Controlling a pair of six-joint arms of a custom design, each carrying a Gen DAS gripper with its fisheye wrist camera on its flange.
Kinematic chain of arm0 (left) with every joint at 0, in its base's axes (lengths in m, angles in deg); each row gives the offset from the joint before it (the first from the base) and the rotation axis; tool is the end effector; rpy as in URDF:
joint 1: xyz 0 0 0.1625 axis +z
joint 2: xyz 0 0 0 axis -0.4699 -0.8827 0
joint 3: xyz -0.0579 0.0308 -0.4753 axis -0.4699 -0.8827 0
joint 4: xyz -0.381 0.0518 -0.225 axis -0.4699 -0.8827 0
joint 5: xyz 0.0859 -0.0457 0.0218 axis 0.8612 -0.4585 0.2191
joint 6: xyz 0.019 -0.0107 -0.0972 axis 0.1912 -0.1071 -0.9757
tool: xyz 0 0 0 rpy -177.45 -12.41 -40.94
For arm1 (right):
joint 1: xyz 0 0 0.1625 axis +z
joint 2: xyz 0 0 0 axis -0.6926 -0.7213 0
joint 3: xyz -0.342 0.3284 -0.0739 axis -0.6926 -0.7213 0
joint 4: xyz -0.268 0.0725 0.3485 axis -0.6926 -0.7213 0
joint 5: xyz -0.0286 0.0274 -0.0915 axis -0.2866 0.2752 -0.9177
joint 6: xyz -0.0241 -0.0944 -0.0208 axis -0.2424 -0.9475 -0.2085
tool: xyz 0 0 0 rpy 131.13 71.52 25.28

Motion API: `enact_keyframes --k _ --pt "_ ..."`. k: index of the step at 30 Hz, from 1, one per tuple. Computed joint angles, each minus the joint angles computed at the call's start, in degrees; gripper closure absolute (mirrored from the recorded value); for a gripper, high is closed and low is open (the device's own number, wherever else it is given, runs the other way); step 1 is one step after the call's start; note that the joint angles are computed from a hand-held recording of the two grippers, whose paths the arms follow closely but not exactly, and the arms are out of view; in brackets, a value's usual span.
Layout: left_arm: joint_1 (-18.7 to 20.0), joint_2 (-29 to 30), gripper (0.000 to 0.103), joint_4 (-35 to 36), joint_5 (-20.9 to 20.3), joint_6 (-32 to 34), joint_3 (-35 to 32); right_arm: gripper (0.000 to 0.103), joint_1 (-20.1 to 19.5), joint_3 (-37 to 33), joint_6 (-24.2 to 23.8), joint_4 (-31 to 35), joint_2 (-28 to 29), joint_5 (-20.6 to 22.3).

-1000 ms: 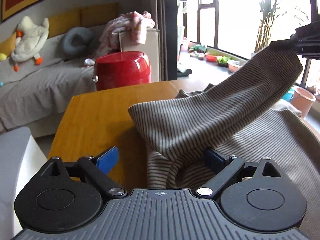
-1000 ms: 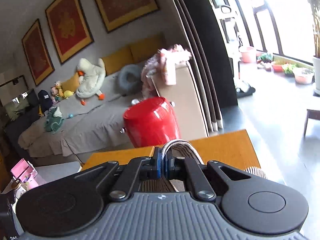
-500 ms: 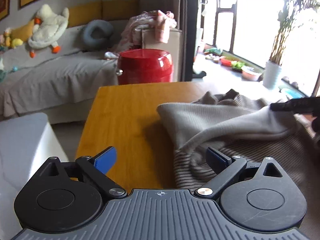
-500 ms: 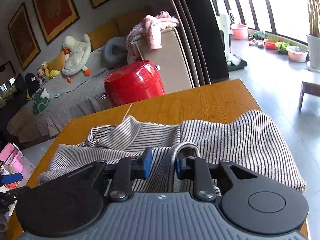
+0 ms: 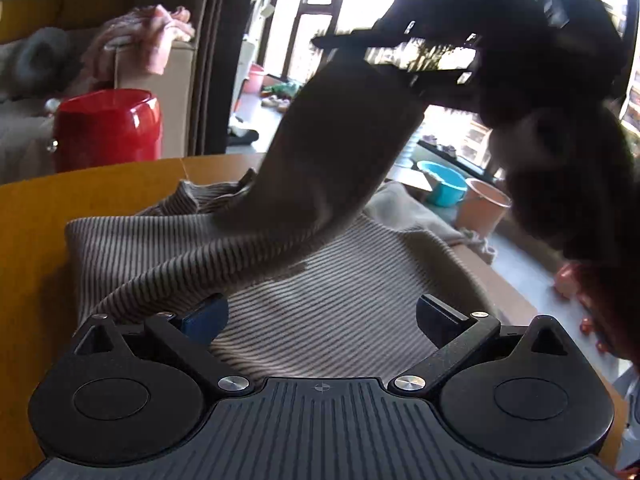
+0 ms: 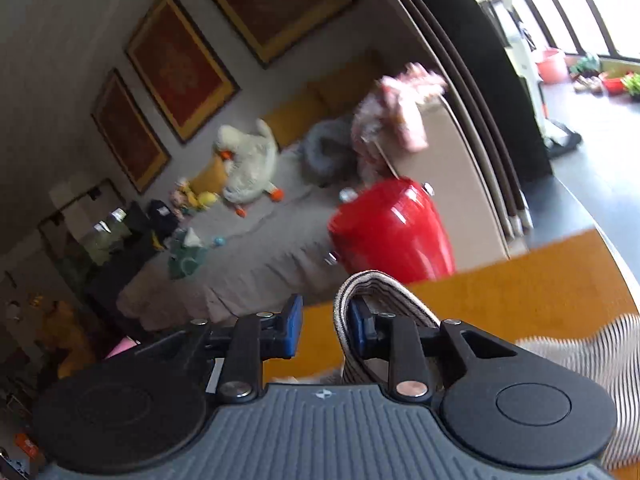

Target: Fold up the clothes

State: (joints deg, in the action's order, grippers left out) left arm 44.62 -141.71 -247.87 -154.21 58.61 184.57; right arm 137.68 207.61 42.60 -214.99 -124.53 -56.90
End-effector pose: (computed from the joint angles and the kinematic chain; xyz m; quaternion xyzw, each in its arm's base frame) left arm -0.4010 -0.3033 0.0995 0.4238 0.8725 -0.2310 0.0766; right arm 0.1556 -0.2898 0.4443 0.1303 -0.8317 0.5388 0.0326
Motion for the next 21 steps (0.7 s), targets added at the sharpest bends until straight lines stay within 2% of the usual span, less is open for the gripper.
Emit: enact_keyframes --k 1,4,6,9,11,12,14,18,21 --pt "0.5 0.3 0.000 0.5 2.0 -1.9 -0.2 0.078 1.0 -0.5 -0.8 -0.8 -0.4 0.7" --pt "0.6 -1.1 0.001 0.2 8.9 -5.9 1.2 0.078 1.1 -0.8 -3.5 -0.4 -1.5 -0.8" --pt "0.1 -3.0 0.001 -0.1 11.6 -7.2 2.7 0.078 -0.4 0.1 -4.1 0.0 -1.1 -5.0" --pt "-0.4 -5.7 0.000 1.7 10.7 -8.3 3.9 0.078 -1.8 2.1 -4.7 -2.6 1.6 -14.7" --pt "-1.0 -7.3 0.000 3.2 8.5 -7.6 4.4 0.078 -3.2 4.0 -4.6 -4.5 2.7 -18.6" --pt "-1.1 -8.0 0.000 4.0 7.0 -7.1 4.5 0.077 -4.4 4.9 -4.2 -4.3 2.1 -18.2" --pt "-1.2 -9.0 0.000 4.8 3.8 -6.1 4.7 0.074 -7.0 5.9 -2.7 -1.5 -1.0 -14.7" --pt "-2.4 -8.5 0.000 4.5 3.5 -6.2 5.5 0.073 -12.5 6.8 2.1 9.2 -9.2 -5.2" --pt "-2.6 -7.4 0.000 2.0 2.1 -7.7 6.1 0.073 -13.6 7.7 1.6 13.0 -11.0 -4.1"
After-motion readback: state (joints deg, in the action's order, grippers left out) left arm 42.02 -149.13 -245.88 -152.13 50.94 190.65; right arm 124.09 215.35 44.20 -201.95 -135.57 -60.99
